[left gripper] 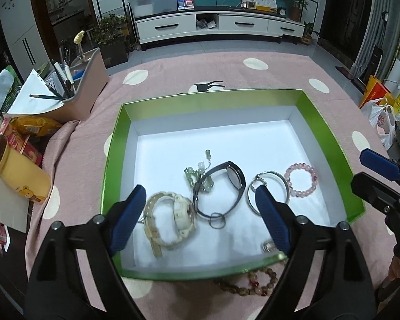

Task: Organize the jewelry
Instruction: 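Withdraw both open tools from the box toward the remaining bead bracelets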

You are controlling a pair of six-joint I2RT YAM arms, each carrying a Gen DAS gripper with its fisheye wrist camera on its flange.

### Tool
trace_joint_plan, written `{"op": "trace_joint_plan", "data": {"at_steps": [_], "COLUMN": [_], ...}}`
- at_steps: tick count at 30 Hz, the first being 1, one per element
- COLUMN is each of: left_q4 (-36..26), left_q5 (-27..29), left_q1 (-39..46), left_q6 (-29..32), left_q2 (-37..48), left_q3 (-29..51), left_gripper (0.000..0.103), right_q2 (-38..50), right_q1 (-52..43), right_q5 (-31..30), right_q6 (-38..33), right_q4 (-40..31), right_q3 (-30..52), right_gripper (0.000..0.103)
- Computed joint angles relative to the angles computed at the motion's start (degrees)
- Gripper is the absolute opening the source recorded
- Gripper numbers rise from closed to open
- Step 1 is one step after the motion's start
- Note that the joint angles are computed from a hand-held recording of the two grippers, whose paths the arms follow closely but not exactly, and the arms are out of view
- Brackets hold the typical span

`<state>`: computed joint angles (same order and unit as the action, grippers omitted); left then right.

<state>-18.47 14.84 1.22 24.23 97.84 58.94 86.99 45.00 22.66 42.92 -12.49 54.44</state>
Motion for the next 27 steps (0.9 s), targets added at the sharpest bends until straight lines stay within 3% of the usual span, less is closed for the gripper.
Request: {"op": "trace_joint_plan", "data": {"at_steps": [6,15,24,27], "left_q4": [-1.8,-3.5,-1.8,-0.8], "left_q5": [2.0,6.9,7.6,7.4], "left_q1": [3.1,12.3,16.7,17.0], "left_q6": [0.7,3.4,6.6,7.0], "left_q2": [-3.2,-7.6,-7.9,-7.2], "left_q3": [-2.3,-7.6,-13.6,-15.3], "left_gripper": [0.094,0.094,0.094,0.094], "right_q2": [-4.6,-7.7,-5.5,-3.6], "right_q1": [3.1,8.7,13.0,14.5], "right_q5": [2.2,4.5,4.3,4.3], "right_q6": [4.8,10.1,14.5,15.2], "right_q4": [-2.7,-3.8,-3.6,-3.2], "right_q3": [-3.1,-6.8,-8.0,-7.6], "right_gripper": [0.074,0.074,0.073,0.067]}}
